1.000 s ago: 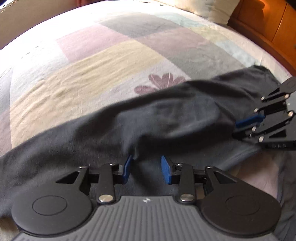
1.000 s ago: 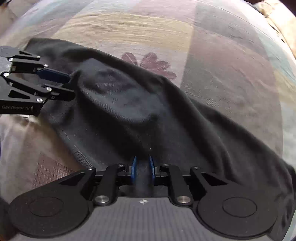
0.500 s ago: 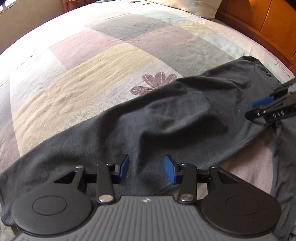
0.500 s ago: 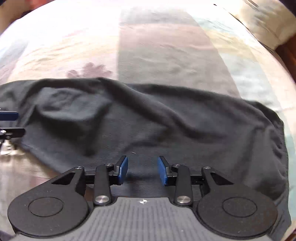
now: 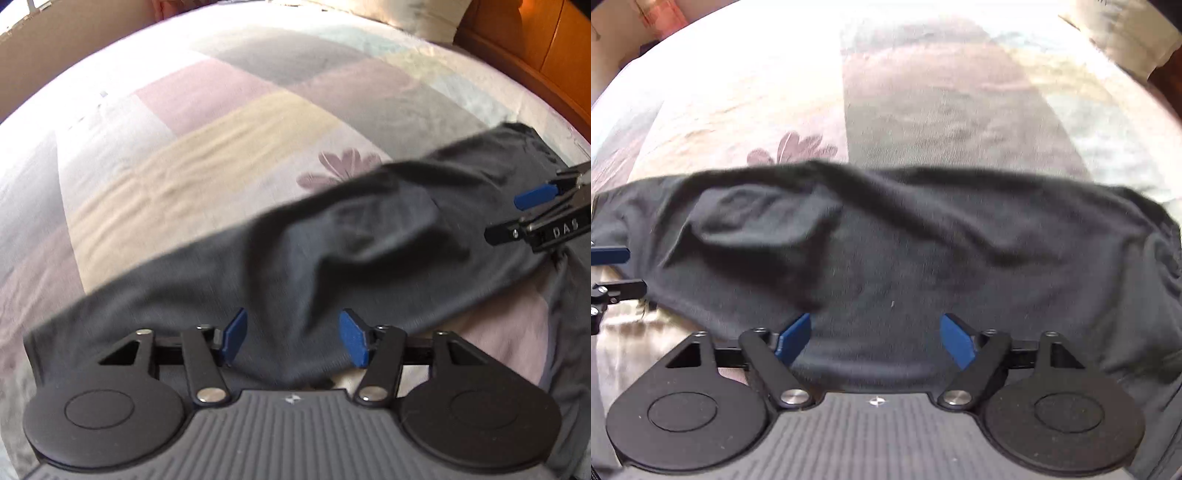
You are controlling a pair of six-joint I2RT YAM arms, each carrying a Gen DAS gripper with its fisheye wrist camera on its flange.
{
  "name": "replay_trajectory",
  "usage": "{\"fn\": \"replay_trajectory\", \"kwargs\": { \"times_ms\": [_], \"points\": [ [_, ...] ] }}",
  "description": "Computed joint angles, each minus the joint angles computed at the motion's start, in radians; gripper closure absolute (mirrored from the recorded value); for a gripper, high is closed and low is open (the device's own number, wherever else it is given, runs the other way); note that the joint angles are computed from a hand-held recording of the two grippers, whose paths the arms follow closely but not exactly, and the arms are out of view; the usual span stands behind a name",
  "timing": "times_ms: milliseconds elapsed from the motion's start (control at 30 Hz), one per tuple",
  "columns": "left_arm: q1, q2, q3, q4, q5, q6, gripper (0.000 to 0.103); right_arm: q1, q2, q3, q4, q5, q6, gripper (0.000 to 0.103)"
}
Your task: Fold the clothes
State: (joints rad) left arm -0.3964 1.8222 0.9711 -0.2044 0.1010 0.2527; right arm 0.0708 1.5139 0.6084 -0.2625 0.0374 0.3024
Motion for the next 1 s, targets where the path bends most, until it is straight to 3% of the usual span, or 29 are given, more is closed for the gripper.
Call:
{"fn": "replay_trajectory", "kwargs": {
  "times_ms": [233,333,467,567,867,933,1000],
  "points": [
    [0.057,0.163,0.040,0.114,-0.104,-0.075,0.037,0.099,0.192,0.049,0.194,0.161,0.067,0.013],
    [0.136,0.111,-0.069,0.156,-0.037,-0.098,0.027,0.143,0.221,0.021,0.236,0.195,0.131,0.000],
    [0.238,0.065,-0.116,0.114,0.023,-0.058,0.026,0.178,0.185,-0.047,0.284,0.213,0.131,0.000],
    [0.249,0.058,-0.066,0.032,0.020,-0.043,0.026,0.174,0.169,-0.076,0.307,0.193,0.072,0.000],
    [0.245,0.183,0.052,0.088,-0.046,0.033,0.025,0.209,0.185,-0.087,0.342,0.240,0.102,0.000],
    [0.293,0.177,0.042,0.063,-0.020,0.022,0.013,0.214,0.186,-0.091,0.349,0.246,0.108,0.000],
    [0.345,0.151,0.023,0.015,-0.020,-0.007,0.011,0.213,0.186,-0.099,0.360,0.242,0.104,0.000]
  ]
}}
